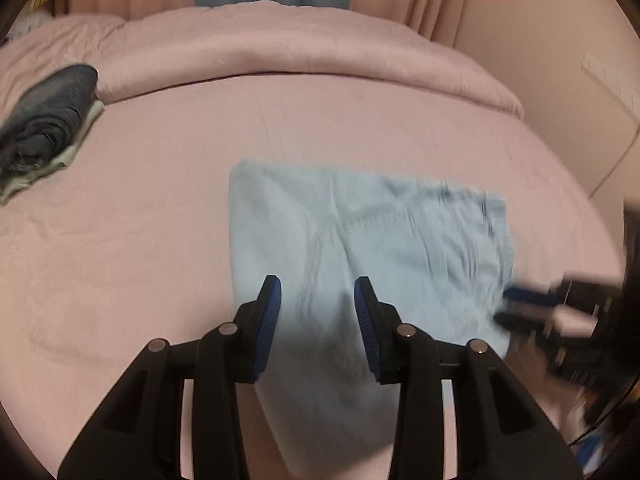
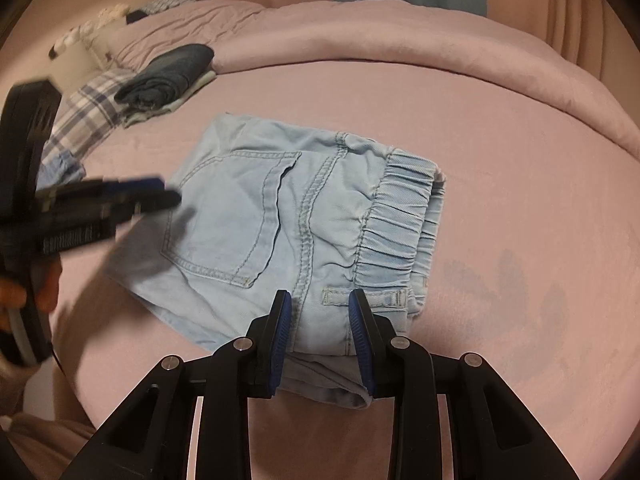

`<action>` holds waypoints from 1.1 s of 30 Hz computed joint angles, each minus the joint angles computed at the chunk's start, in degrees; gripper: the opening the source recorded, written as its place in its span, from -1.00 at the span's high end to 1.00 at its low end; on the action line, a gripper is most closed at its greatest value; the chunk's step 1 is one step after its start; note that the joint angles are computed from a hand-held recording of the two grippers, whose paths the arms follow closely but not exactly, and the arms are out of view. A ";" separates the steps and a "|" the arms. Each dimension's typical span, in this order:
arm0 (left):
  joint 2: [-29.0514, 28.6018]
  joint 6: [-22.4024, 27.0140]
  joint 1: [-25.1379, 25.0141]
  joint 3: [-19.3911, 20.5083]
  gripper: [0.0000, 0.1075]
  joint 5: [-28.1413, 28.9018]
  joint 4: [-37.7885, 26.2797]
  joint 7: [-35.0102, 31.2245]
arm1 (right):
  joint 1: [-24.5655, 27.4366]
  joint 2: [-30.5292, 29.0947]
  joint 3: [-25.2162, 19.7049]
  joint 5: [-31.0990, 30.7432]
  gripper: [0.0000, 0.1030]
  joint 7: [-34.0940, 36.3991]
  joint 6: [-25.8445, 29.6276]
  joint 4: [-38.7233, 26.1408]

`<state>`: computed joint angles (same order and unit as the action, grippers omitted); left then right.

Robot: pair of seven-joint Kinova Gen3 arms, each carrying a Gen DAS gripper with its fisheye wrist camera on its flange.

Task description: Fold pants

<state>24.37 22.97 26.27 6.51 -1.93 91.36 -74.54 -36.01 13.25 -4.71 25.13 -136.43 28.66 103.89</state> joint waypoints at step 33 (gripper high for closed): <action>-3.32 -3.38 9.49 -6.79 0.34 -6.89 10.19 6.65 | -1.39 -0.43 -1.05 4.64 0.36 -8.23 -3.10 3.63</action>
